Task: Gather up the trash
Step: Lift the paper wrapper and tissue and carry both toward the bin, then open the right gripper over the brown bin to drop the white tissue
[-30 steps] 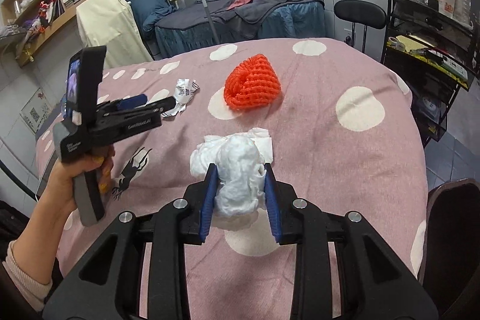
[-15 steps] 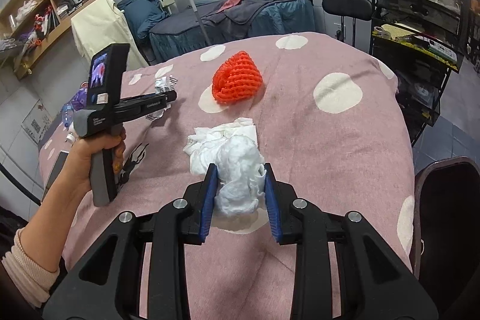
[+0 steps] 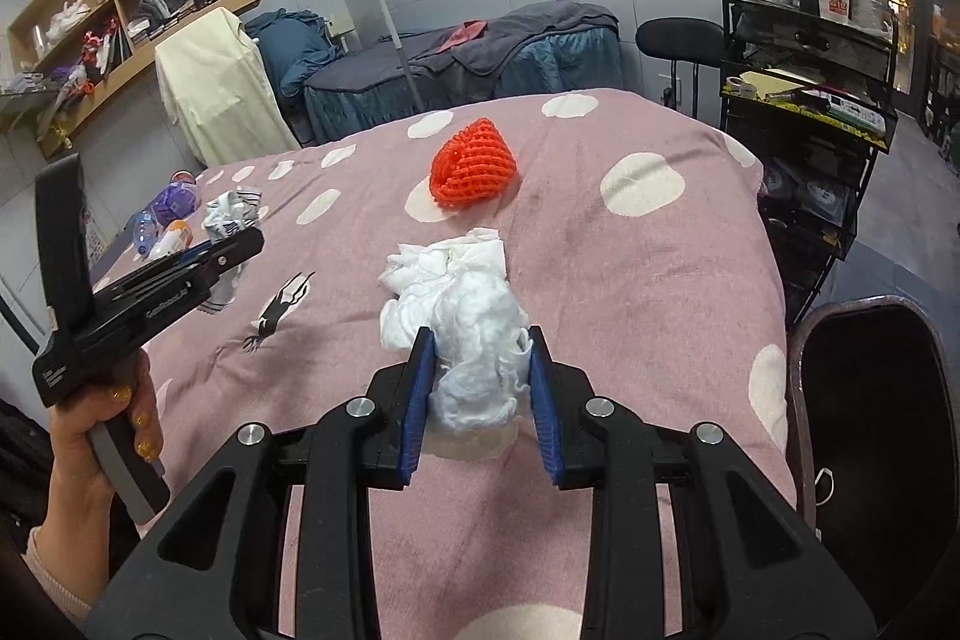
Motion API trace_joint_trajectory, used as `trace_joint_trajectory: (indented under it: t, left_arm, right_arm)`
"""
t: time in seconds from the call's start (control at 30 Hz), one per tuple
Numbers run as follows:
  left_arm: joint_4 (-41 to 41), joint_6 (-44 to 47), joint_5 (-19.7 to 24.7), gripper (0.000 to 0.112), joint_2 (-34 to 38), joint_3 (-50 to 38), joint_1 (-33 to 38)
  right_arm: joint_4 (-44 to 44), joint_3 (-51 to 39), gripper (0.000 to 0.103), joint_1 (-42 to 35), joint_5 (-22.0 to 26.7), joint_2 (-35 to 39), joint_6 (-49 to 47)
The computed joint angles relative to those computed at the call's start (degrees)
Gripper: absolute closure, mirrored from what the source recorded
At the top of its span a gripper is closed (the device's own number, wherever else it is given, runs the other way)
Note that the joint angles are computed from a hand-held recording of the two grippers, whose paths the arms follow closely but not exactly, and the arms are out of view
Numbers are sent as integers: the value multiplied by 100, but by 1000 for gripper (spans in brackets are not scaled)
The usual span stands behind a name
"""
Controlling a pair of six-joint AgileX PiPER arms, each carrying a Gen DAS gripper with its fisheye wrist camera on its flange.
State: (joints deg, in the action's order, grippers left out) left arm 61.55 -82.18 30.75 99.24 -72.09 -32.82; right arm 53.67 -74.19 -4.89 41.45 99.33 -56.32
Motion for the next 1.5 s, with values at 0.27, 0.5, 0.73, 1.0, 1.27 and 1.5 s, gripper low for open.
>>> trace_joint_trajectory:
  t: [0.27, 0.5, 0.73, 1.0, 1.27, 1.5]
  left_arm:
    - [772, -927, 552, 87, -245, 286, -905]
    - [856, -1313, 462, 87, -166, 235, -1285]
    - [977, -1627, 465, 87, -4, 56, -1598]
    - [862, -1605, 335, 87, 263, -260, -1838]
    - [676, -1422, 214, 87, 599, -702, -2039]
    - [352, -1095, 92, 87, 888, -1091, -2158]
  right_arm:
    - [289, 529, 72, -658, 66, -325, -375]
    - [413, 744, 72, -1261, 89, -419, -580]
    - [557, 867, 72, -1829, 125, -432, -758]
    - [541, 802, 72, -2393, 144, -253, -790]
    - [217, 660, 72, -2711, -185, 107, -509]
    - [-208, 531, 71, -2841, -579, 567, -155]
